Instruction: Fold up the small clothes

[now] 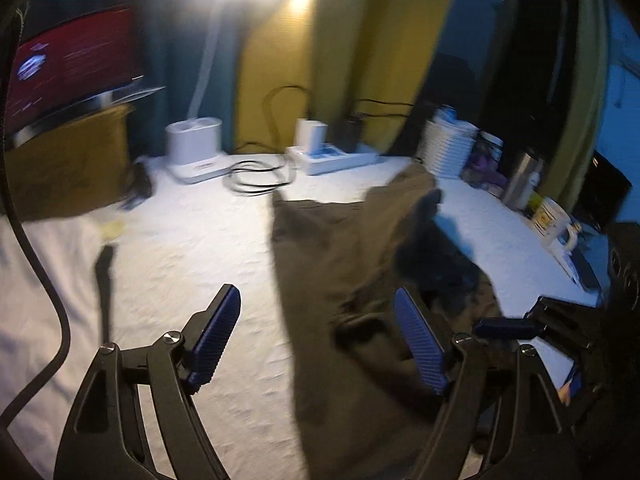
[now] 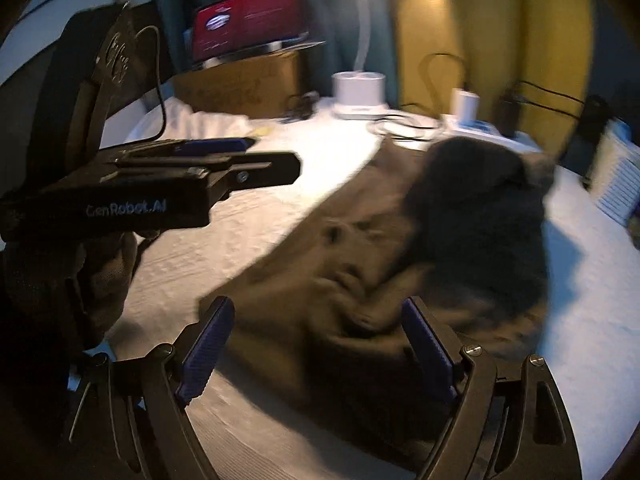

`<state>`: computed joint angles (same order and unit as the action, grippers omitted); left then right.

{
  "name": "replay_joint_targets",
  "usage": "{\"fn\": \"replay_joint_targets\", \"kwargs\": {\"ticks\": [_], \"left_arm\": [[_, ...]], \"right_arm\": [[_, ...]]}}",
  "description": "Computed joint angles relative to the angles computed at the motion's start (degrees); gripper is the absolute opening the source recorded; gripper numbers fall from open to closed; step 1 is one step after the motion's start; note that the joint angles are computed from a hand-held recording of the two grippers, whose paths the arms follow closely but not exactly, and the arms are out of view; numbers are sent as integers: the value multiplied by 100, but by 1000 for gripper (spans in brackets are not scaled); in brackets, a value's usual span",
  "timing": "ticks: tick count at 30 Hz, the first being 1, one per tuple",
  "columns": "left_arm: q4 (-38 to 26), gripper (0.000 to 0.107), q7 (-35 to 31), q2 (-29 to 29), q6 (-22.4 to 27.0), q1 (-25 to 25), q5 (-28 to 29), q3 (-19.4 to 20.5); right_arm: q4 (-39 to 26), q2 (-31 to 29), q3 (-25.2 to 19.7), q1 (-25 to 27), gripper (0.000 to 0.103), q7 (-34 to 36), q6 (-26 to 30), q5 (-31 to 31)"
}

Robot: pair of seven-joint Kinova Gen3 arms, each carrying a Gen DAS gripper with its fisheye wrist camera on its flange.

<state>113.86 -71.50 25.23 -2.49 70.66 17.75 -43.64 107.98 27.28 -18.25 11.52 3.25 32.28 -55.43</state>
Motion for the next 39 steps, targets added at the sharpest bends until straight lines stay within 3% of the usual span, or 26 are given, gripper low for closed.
{"fn": "replay_joint_targets", "kwargs": {"ticks": [5,7,10,11,12,13,15,20,22,24,27,30,32,33,34,37,39], "left_arm": [[-869,79,-267,305,787,-977,-402,1091],[-979,79,-280,339,772,-1305,-706,1546],[-1228,76,-80,590,1051,-1455,-1296,1790],[-1264,65,-50,609,1133,-1640,-1411,1987],[-1312,24,16,657,1286,-1750,-1436,2118],[-1309,14,176,677,1389,-1763,-1467,2143],[-1178,12,642,608,1383,-1470,-1806,1880],[-766,11,1807,383,1558,-150,-2309,567],[-607,9,2273,335,1694,225,-2456,214],[-456,9,2739,298,1741,203,-2711,283],[-336,11,3438,183,1781,-276,-3282,938],[-255,16,4137,-17,1854,-398,-3929,1186],[-380,28,4603,-37,2226,-148,-4369,1011],[-461,45,4836,-11,2438,112,-4598,778],[-517,55,5069,-21,2557,297,-4831,621],[-660,56,5514,-24,2576,372,-5447,590],[-883,56,5354,67,2645,211,-5558,769]], "right_arm": [[-82,78,165,532,87,156,-67,-418],[-138,165,249,628,87,85,-239,-525],[-326,411,276,757,87,-171,-409,-575],[-389,494,250,831,87,-241,-402,-561],[-466,591,249,849,87,-367,-410,-516],[-530,666,221,884,87,-459,-402,-460],[-620,818,106,965,87,-541,-374,-350],[-648,984,-14,773,87,-842,-463,355],[-513,949,-191,785,87,-747,-721,493],[-431,927,-351,835,86,-764,-844,741],[-277,908,-625,979,87,-718,-1135,963],[-283,946,-798,1162,87,-852,-1130,1160],[-325,978,-870,1268,87,-956,-1057,1279],[-340,986,-901,1323,87,-987,-1027,1321],[-344,978,-894,1318,87,-1059,-1060,1348],[-435,1007,-953,1464,87,-1191,-1001,1388],[-506,1026,-993,1556,87,-1239,-977,1380]]}}
